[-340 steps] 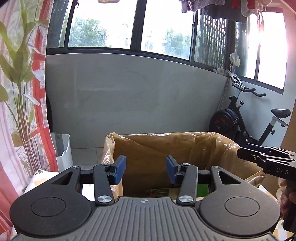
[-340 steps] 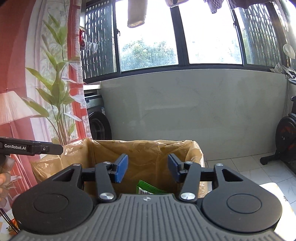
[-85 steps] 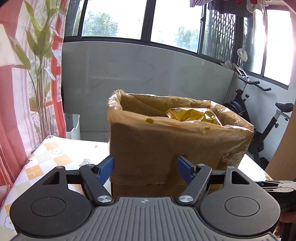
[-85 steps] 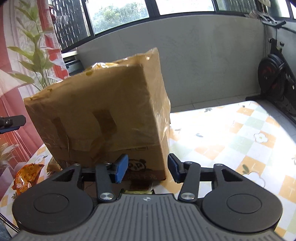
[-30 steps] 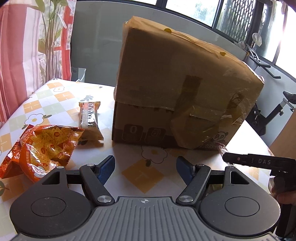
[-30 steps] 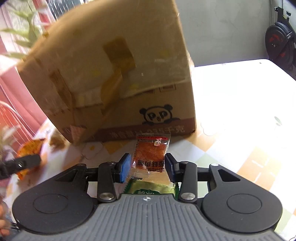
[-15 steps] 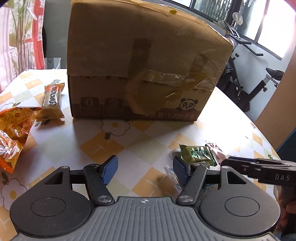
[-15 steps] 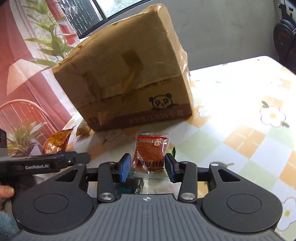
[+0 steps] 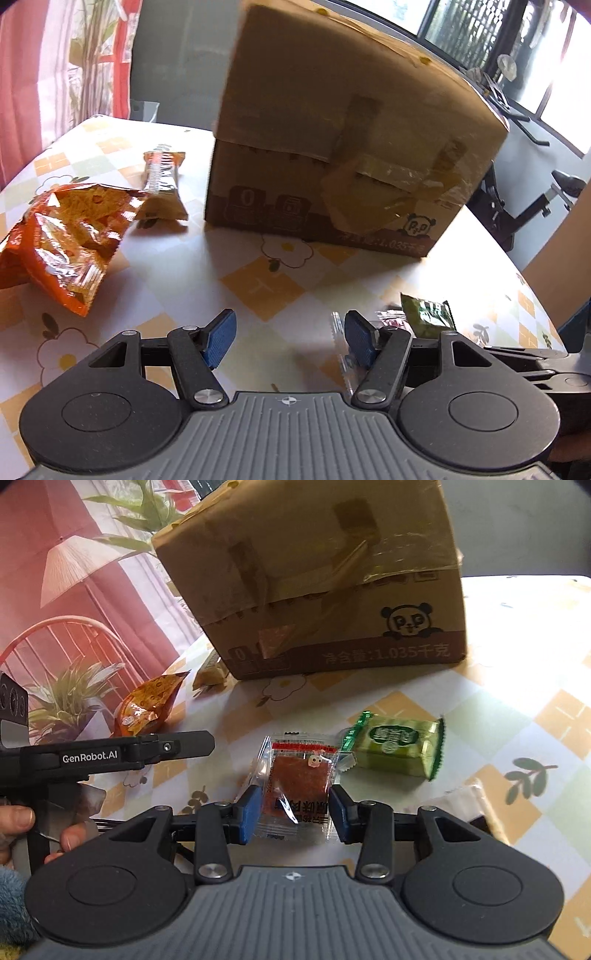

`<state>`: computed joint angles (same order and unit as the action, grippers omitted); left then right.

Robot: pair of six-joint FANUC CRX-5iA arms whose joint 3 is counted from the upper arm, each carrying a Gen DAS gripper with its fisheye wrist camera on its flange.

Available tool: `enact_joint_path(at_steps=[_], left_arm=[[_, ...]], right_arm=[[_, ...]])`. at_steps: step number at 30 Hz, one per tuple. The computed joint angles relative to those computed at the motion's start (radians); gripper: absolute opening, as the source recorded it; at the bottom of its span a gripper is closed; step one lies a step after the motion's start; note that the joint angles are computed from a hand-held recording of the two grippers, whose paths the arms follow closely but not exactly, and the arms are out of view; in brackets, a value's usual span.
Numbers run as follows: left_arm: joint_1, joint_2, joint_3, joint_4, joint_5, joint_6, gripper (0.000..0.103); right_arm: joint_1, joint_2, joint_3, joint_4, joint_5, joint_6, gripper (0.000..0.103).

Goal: Organize snacks
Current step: 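Lower the left tool onto the clear-wrapped dark round snack while the right tool holds the jerky packet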

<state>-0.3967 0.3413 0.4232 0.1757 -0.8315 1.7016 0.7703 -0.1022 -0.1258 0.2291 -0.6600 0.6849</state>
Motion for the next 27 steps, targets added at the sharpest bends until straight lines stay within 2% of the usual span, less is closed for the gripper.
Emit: enact_joint_path(at_steps=[4,7,11,14,18,22,24,27], left_arm=[[0.015,-0.027,-0.013,-0.055,0.009,0.072,0.067],[0.031,-0.047,-0.024,-0.077,0.003,0.125,0.067],[0.045,-0.065,-0.039,-0.094,0.017,0.185,0.067],[0.039,-0.051,-0.025,-0.097,0.016,0.189,0.067],[0.022,-0.027,-0.006,-0.084,0.002,0.139,0.067],[0.006,-0.006,0.022,-0.091,-0.013,0.069,0.067],[0.002,0.015,0.052,-0.084,-0.028,0.008,0.067],[-0.003,0.059,0.108,-0.074,-0.038,-0.069,0.067]], right_arm=[[-0.028,0.084,0.082,-0.117,0.059,0.118,0.043],[-0.025,0.121,0.111,-0.112,0.087,0.130,0.043],[-0.001,0.085,0.014,0.079,0.167,0.003,0.043],[-0.007,0.057,-0.048,0.173,0.161,-0.130,0.043],[-0.015,0.034,-0.101,0.257,0.128,-0.277,0.043],[-0.008,0.013,-0.186,0.463,0.121,-0.463,0.043],[-0.003,0.009,-0.215,0.543,0.121,-0.505,0.043],[-0.009,0.006,-0.239,0.592,0.141,-0.535,0.043]])
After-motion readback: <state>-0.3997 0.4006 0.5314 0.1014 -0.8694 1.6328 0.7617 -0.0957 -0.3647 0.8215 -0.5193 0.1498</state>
